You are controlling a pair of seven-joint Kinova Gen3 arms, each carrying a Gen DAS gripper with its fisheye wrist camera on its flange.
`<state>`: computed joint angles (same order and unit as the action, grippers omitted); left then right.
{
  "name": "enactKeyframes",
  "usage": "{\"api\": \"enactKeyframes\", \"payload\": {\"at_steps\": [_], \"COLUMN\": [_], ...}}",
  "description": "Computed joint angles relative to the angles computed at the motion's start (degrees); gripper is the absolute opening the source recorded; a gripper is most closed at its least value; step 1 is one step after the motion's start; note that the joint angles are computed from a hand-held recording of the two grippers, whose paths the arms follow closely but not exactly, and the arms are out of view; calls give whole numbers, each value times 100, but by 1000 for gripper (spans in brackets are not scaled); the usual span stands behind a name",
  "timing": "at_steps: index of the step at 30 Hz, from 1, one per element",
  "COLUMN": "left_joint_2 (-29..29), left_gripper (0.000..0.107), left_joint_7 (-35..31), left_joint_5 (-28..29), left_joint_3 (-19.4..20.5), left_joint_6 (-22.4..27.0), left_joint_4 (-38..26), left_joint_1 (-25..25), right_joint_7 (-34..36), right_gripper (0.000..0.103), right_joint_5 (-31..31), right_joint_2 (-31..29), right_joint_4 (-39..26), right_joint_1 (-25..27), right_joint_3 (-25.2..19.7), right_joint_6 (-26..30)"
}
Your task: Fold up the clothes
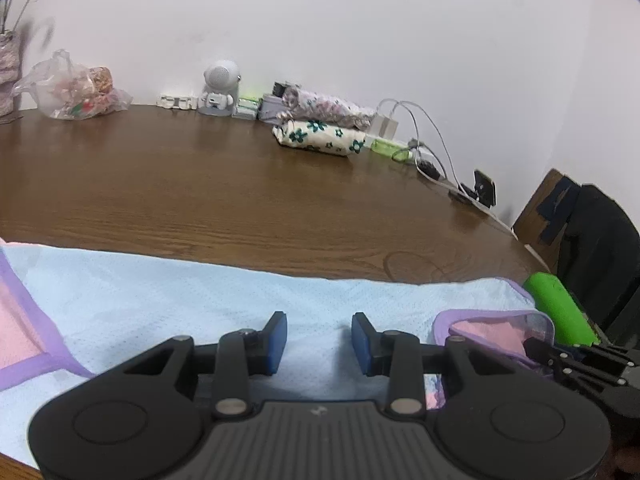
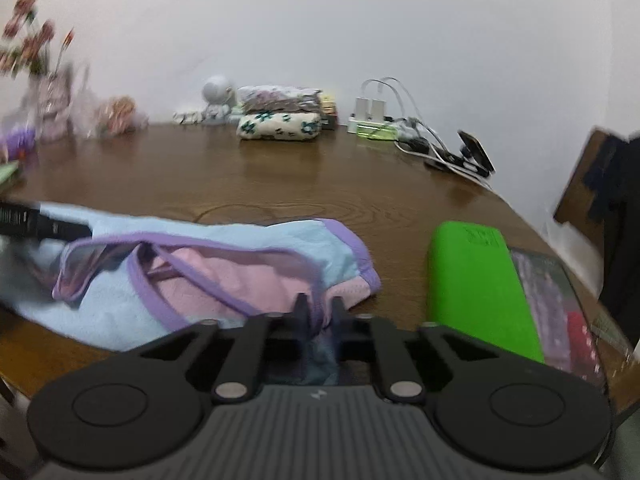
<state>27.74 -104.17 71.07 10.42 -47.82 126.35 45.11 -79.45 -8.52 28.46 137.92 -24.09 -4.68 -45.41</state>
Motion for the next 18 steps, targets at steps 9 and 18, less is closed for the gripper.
{"api": "enactKeyframes", "payload": {"at_steps": [9,18], "left_joint_2": [-374,-810], "left_gripper": [34,39], "left_joint_7": [1035,1521], "left_joint_5": [602,2271], "left_joint_3": [83,452], "left_joint_6": [-1121,-2284], "left_joint_4": [810,1343], "left_joint_1": [405,839], "right_joint_7": [-765,-1761], "right_gripper": [2,10], "right_joint_5": [1296,3393], "right_joint_2": [-325,552], "right_joint_4": [-302,-2108], "right_joint_1": [1061,703], "right_joint_3": [-1177,-2336], "right_joint_6": [-395,1416]}}
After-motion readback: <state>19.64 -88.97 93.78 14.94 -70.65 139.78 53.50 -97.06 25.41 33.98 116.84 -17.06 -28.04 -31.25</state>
